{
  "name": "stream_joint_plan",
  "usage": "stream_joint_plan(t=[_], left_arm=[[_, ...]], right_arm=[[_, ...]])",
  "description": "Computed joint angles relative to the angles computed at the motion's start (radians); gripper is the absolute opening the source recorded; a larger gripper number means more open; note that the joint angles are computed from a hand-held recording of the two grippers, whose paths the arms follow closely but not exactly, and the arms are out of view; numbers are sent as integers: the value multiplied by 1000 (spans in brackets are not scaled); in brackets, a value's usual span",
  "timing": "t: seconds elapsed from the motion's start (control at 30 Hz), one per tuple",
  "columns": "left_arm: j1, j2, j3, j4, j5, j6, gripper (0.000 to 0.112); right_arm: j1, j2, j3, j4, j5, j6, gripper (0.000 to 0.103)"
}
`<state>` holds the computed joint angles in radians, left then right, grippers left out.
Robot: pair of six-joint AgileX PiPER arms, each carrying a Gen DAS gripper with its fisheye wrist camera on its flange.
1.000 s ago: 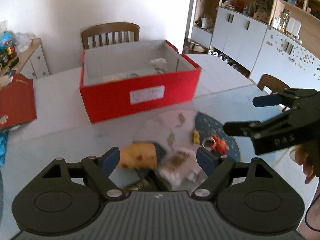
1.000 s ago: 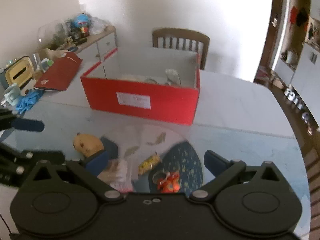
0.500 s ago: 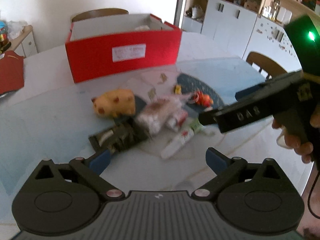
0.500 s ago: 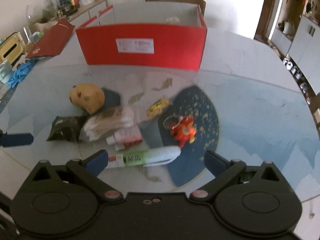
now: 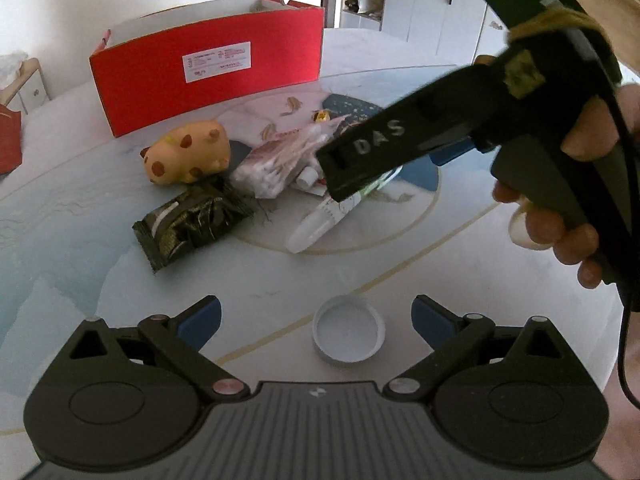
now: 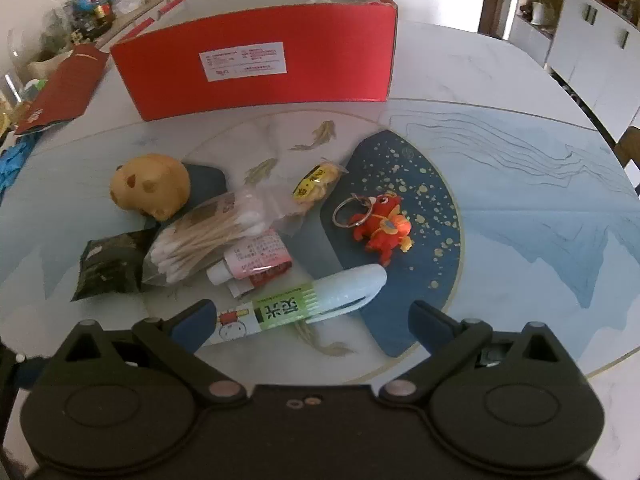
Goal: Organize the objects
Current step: 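Grasp the white bottle cap with the left tool while the right tool grasps the glue stick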
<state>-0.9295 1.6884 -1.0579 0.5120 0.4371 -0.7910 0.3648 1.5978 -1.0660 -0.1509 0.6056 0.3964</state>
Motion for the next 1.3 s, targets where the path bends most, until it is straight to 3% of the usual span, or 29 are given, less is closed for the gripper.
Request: stream_joint_plan(t=[0.23,0.37,0.77,0.93,1.07,1.17,1.23,1.3], left_arm=[[-28,14,8,93,14,-100,102],[-43,18,15,117,17,-110,102],[-60,11,36,161,8,-143,100],[-61,9,35,149,-2,-123,95],[-66,-2,38,146,-12,-118,67],[-66,-2,27,121,-9,-86,53],[-64,-1,23,110,-7,-75,47],[-61,0,19,98,-3,-67,39]], right_arm=[[45,33,-29,-97,12,121,102],[65,61,-41,-165,62,173,102],[-7,-47,102,-40,-30,-26,100],[-26,-100,154,-26,-64,-71,83],[-40,-129,177,-27,-78,-78,61],[-45,-139,183,-32,-81,-84,43],[-43,-140,181,-51,-76,-63,26],[-38,-137,176,-78,-68,-39,18]])
